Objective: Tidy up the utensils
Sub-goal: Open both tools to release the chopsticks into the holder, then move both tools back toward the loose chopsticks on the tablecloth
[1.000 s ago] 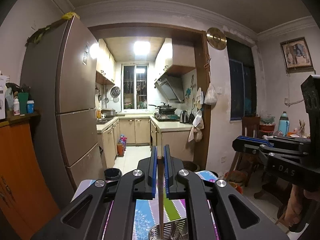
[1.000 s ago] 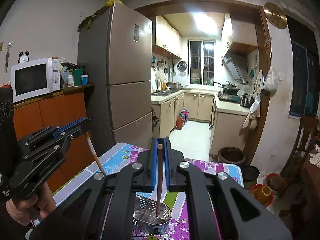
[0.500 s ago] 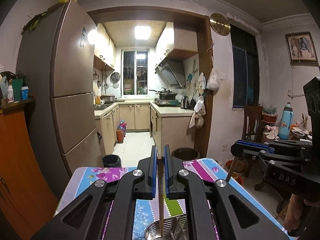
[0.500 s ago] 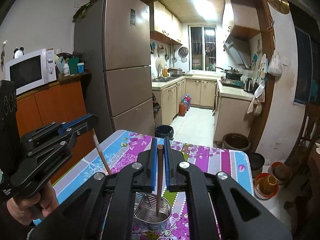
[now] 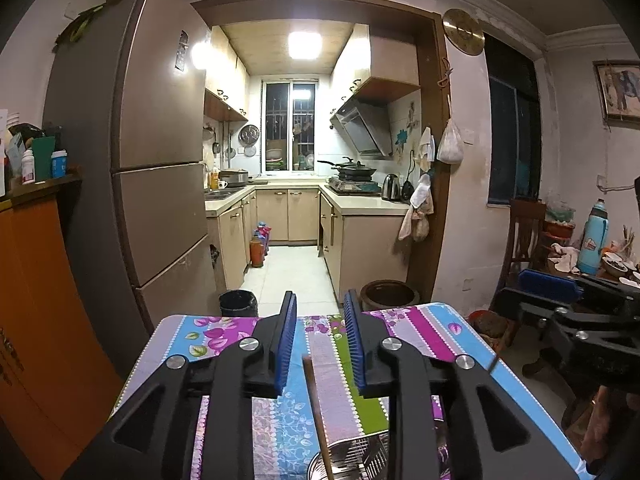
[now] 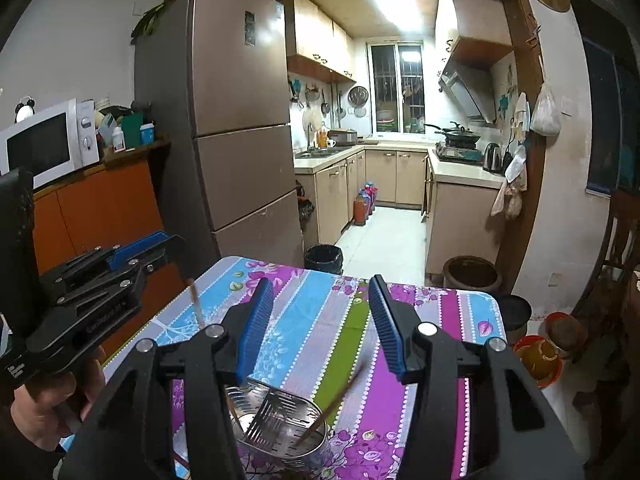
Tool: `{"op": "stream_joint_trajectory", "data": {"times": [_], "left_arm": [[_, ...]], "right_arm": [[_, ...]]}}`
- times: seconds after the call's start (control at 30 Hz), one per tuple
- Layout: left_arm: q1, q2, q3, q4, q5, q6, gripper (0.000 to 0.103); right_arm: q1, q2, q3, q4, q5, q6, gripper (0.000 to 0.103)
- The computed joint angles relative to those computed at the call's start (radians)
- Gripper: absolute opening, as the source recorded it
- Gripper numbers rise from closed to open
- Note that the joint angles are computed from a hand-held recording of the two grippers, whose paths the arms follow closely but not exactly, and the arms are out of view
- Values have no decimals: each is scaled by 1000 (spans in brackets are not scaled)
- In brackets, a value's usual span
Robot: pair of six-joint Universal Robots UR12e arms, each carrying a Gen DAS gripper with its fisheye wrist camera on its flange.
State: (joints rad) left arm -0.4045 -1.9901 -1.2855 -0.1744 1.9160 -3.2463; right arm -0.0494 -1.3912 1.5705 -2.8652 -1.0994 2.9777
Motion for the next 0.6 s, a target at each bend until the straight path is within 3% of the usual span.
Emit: {"op": "stream_joint_trajectory", "data": {"times": [0.43, 0.53, 0.6], "left_arm": [[1, 13, -19, 3, 20, -30, 43], [-1, 33, -49, 19, 17, -29, 47], [-4, 60, -92, 53, 20, -23, 54]], "right_arm": [[-18, -19, 33, -36, 11, 1, 53], [-25, -37, 54, -41, 22, -5, 57], [-34, -61, 83, -63, 38, -11, 64]]}}
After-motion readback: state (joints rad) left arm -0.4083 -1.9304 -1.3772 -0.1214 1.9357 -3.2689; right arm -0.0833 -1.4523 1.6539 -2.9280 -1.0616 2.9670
